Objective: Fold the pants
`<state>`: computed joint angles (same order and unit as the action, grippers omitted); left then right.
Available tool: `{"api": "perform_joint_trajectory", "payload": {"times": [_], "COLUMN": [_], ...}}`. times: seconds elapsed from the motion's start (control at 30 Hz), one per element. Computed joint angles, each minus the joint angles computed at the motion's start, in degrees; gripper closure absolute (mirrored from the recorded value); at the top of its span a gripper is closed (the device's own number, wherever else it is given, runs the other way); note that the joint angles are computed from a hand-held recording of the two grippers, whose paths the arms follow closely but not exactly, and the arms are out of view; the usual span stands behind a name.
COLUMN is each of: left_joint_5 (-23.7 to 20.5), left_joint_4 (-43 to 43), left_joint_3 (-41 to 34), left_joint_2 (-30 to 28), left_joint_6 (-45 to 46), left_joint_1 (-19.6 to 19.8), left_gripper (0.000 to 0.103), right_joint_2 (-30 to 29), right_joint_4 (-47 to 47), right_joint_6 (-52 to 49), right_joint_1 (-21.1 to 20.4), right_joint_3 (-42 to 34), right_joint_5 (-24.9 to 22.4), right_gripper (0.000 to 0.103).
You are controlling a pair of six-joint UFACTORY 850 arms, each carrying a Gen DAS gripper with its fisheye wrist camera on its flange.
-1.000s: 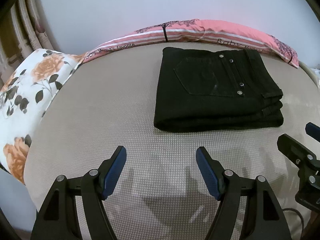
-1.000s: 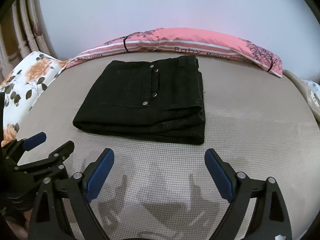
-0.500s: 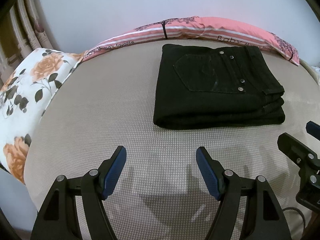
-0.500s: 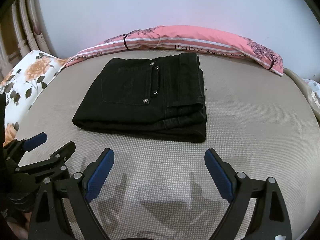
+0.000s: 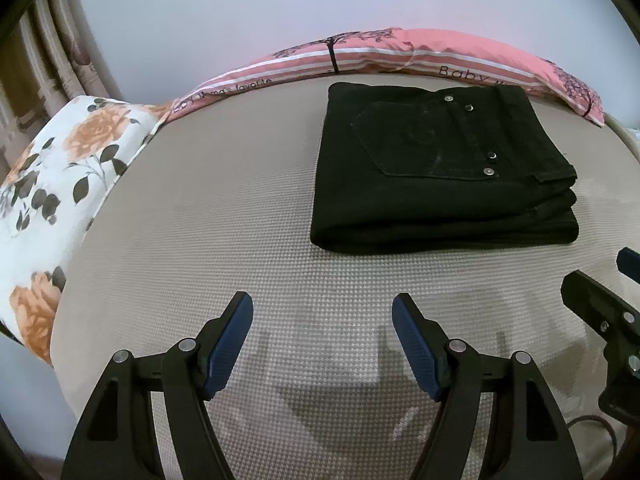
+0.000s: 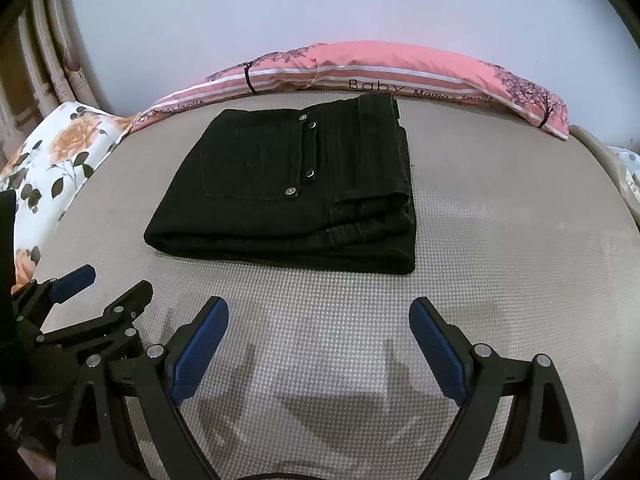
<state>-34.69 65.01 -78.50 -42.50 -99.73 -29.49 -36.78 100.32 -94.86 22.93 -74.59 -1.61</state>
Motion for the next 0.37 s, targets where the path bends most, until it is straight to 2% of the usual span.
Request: {"api": "perform_joint_trajectory", "payload": {"times": [0.23,0.37], "left_joint_5": [0.3,0.9], "left_joint_4": [0.1,0.2], "left_joint_3": [0.2,0.3], "left_joint_2": [0.1,0.2], "left_joint_6": [0.0,0.2], "left_joint_1": [0.1,0.3], "left_gripper": [0.031,0.031], "right_joint_2": [-0.1,-0.3], "right_joint_4": [-13.4,-14.4], "right_joint_6": [13.8,14.8], "right_joint_1": [-0.1,-0.1], "right_joint_3": [0.0,-0.2], "right_joint_5": [-0.4,-0.4], "right_gripper": [0.013,0.013]}}
